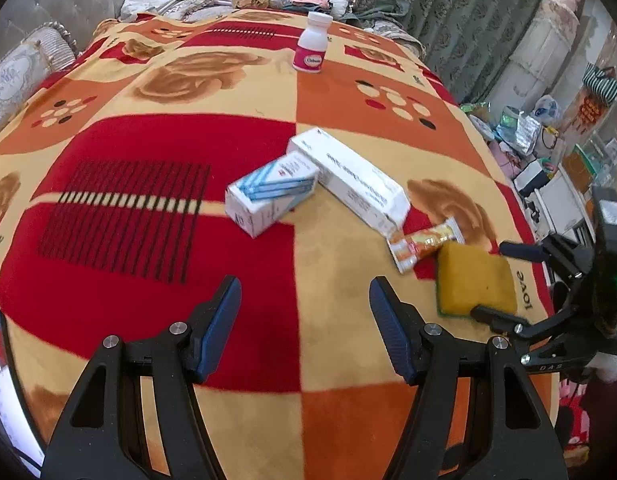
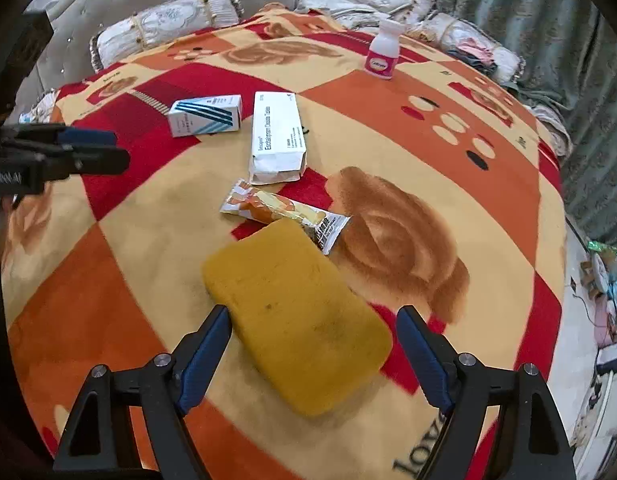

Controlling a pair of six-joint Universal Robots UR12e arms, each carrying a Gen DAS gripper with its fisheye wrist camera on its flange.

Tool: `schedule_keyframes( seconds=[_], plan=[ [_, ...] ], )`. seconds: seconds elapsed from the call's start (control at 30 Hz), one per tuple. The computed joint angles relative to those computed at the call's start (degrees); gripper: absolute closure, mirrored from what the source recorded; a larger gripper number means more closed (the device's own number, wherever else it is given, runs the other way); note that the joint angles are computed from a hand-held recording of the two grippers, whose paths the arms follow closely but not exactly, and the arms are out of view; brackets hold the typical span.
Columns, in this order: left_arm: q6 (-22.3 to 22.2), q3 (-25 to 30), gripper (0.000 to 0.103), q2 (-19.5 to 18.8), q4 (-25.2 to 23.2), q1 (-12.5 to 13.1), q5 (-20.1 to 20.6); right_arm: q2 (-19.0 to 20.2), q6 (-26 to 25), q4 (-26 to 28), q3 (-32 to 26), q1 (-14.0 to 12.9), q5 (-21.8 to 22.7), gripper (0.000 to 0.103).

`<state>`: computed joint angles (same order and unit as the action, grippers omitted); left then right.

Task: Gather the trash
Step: 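Grasp the blue-striped Tobrex box with the left tool while the right tool grasps the yellow sponge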

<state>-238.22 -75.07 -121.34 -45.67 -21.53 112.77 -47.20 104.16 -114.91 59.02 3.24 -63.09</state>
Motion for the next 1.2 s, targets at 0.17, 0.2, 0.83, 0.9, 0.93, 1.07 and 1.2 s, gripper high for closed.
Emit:
schedule_keyframes(
  seconds=[0.17, 0.2, 0.83, 0.9, 0.93, 1.07, 1.2],
  plan=[
    [2.96, 0.25, 0.037, 0.03, -0.59, 1.06, 2.36, 2.20, -0.97, 7.40, -4.05, 0.30, 0.63, 0.019],
    [3.78, 0.51, 0.037, -0.11, -1.15, 1.30, 2.76, 2.26, -0.84, 7.83, -4.09, 0.29, 0.77, 0.019],
    [11.04, 4.08, 0.066, -3.41, -4.31, 4.61, -3.28, -3.22, 10.69, 4.63, 4.78, -3.67, 9.44, 0.031],
    [9.98, 3.86, 0.068, -3.12, -3.92, 4.24, -3.80, -3.44, 12.05, 3.97, 5.24, -3.92, 10.01, 0.031],
    [9.60, 3.54, 0.068, -2.83, -3.01, 3.87, -4.43, -3.75, 12.90, 3.18, 5.88, -4.11, 10.40, 0.031],
    [8.84, 4.39, 0.068, -2.84, -3.23, 2.01, -3.97, -4.50, 14.52, 1.78, 7.28, -4.52, 10.88, 0.031],
    [7.53, 5.96, 0.068, -3.35, -4.02, -0.15, -2.67, -5.22, 16.05, 0.33, 8.63, -4.95, 11.25, 0.031]
  ],
)
